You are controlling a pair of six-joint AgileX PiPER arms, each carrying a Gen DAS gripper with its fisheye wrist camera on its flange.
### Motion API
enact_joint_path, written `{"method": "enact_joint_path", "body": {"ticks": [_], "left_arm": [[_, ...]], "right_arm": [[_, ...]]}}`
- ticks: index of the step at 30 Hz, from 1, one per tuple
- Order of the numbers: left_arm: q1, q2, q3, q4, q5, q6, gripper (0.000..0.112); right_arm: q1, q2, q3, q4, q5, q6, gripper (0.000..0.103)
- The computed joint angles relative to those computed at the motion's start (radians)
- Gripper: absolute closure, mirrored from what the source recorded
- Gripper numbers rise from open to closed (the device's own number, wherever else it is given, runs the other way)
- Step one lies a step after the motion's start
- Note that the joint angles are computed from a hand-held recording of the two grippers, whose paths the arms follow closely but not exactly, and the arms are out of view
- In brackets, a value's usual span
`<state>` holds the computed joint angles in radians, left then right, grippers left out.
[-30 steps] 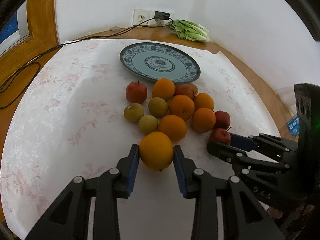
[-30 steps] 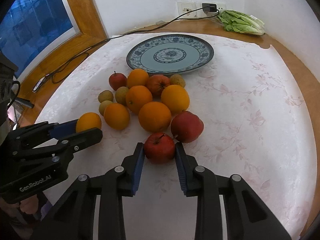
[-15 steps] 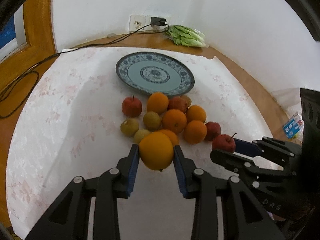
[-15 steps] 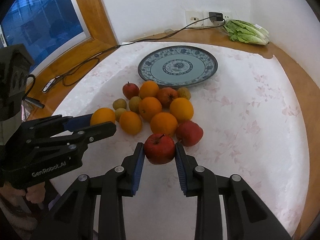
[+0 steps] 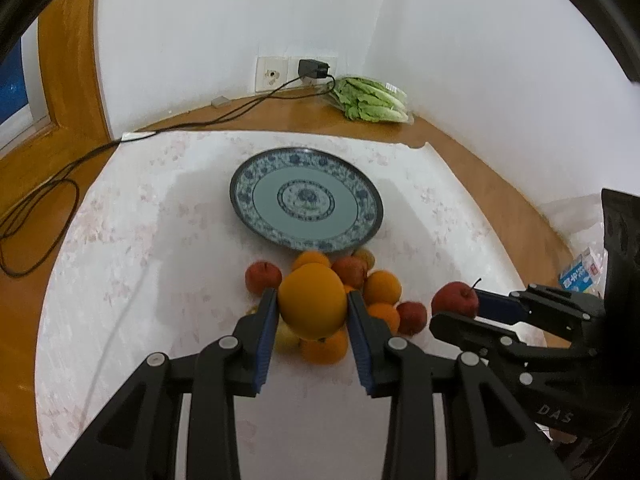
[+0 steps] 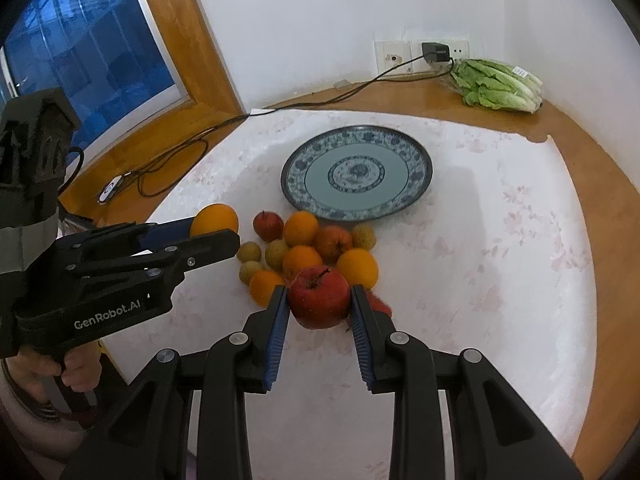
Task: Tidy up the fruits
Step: 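Carry the orange in the left tool while the right tool carries the apple to the plate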
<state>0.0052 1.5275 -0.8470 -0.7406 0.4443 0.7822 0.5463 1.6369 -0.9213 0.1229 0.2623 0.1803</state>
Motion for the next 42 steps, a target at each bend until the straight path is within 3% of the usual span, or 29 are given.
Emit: {"method": "enact_joint_path", "body": {"ticks": [15,25,42], "left_arm": [[-0.06,0.127,-0.207,0.127,-0.018,-0.159,0.076],[-0.077,0.261,-0.334,0.175,-0.036,-0.223,0.077],[-0.098,0.535,-0.623,0.295,0.011,-0.364,0.077]], "right_arm": [[-0.096,0.079,-0.182,0.039,0.088,-0.112,0.071],[-0.162,0.208,-0.314,0.117,0.115,-0.223,0.071],[-0.215,0.462,-0.58,0.203,0.175,-0.333,0.071]]}}
